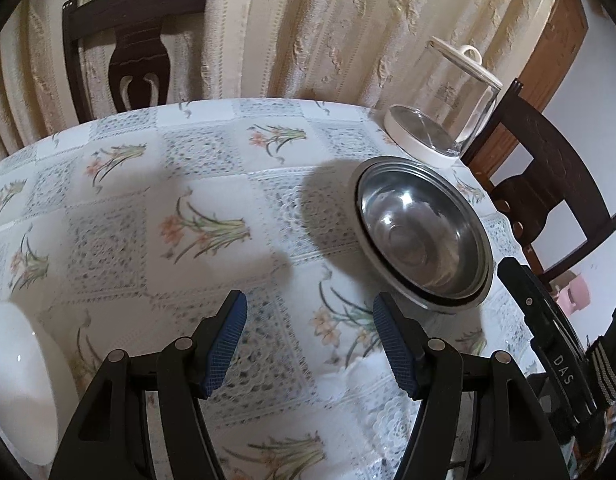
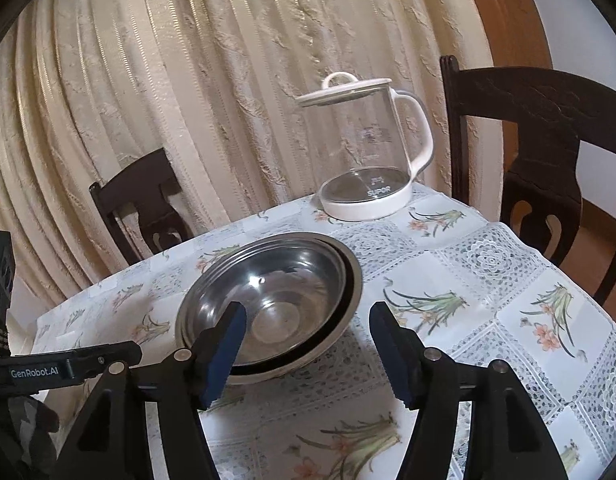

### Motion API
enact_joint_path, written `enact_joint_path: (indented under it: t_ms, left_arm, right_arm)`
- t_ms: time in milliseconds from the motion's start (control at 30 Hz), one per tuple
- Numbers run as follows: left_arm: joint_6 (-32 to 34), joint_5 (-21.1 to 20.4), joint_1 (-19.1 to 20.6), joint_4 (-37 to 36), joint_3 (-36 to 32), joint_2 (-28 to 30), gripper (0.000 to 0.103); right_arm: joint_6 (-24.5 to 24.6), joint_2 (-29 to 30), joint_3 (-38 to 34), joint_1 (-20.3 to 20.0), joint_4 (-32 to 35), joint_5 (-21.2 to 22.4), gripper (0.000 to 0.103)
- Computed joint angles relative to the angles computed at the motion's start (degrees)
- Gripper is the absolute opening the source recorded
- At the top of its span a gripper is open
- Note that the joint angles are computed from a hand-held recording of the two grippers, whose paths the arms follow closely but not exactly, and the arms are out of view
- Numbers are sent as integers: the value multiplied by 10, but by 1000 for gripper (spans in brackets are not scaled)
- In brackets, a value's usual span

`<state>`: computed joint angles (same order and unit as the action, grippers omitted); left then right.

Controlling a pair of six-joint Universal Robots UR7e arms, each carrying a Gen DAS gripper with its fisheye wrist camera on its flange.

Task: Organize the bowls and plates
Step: 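Open both tools and move them toward the white printed bowl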

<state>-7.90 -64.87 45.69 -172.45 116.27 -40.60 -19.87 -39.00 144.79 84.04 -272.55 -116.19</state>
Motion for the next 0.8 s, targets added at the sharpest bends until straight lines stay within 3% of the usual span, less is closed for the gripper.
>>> enact_joint_path:
  t_ms: [300, 800]
  left_arm:
    - [0, 17, 2, -29, 42, -34, 66]
    - [-9, 42, 24, -73, 118, -130, 66]
  right_arm:
    - [-40, 27, -16, 21, -32, -10, 68]
    - [-38, 29, -18, 20, -45, -11, 69]
